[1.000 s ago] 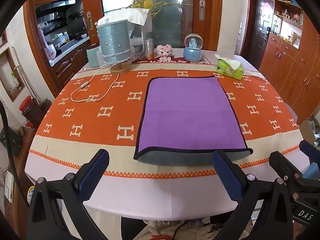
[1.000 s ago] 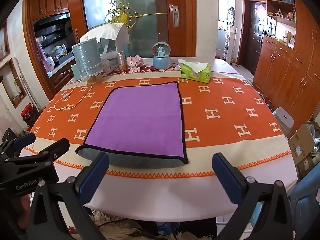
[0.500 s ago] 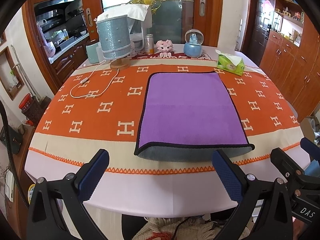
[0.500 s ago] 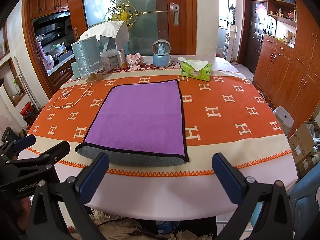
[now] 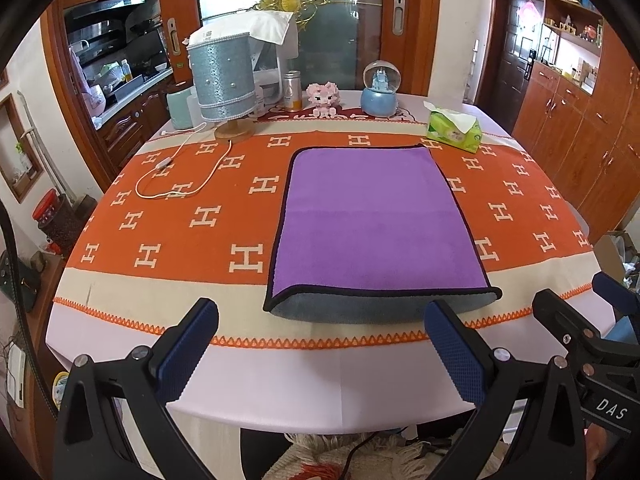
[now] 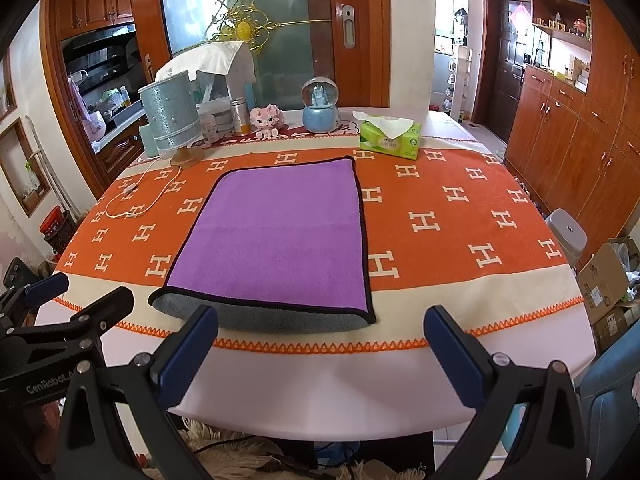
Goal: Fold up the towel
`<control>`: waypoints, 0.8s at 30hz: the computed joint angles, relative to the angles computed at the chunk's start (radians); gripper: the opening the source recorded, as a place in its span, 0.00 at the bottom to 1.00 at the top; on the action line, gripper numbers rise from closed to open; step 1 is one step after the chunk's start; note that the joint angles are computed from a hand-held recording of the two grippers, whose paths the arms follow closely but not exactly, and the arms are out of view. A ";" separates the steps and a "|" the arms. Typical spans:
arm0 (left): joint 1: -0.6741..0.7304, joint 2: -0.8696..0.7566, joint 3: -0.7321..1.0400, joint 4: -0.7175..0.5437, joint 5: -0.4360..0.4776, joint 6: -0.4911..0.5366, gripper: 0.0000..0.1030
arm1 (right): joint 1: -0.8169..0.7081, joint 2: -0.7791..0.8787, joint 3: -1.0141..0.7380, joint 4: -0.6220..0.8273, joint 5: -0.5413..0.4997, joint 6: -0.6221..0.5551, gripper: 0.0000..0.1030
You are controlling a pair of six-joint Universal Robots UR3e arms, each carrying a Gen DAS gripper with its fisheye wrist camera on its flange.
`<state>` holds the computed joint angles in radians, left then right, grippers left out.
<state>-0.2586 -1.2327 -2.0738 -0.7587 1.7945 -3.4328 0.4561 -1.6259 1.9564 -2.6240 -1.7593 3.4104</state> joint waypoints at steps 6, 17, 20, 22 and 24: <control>0.010 0.007 0.002 -0.012 -0.014 -0.002 0.99 | 0.000 0.002 -0.004 0.001 -0.001 -0.002 1.00; 0.032 0.016 0.012 -0.045 -0.038 0.010 0.99 | -0.014 0.012 -0.026 0.018 0.002 -0.012 1.00; 0.031 0.013 0.008 -0.031 -0.020 0.015 0.99 | -0.017 0.010 -0.027 0.016 0.002 -0.017 1.00; 0.045 0.014 0.019 -0.055 -0.021 0.026 0.99 | -0.016 0.012 -0.036 0.014 -0.008 -0.019 1.00; 0.057 0.006 0.035 -0.074 -0.014 0.049 0.99 | -0.015 0.013 -0.043 0.004 -0.022 -0.027 1.00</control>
<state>-0.2011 -1.2270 -2.0386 -0.8324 1.7804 -3.3833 0.4409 -1.6126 1.9136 -2.6196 -1.7817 3.3834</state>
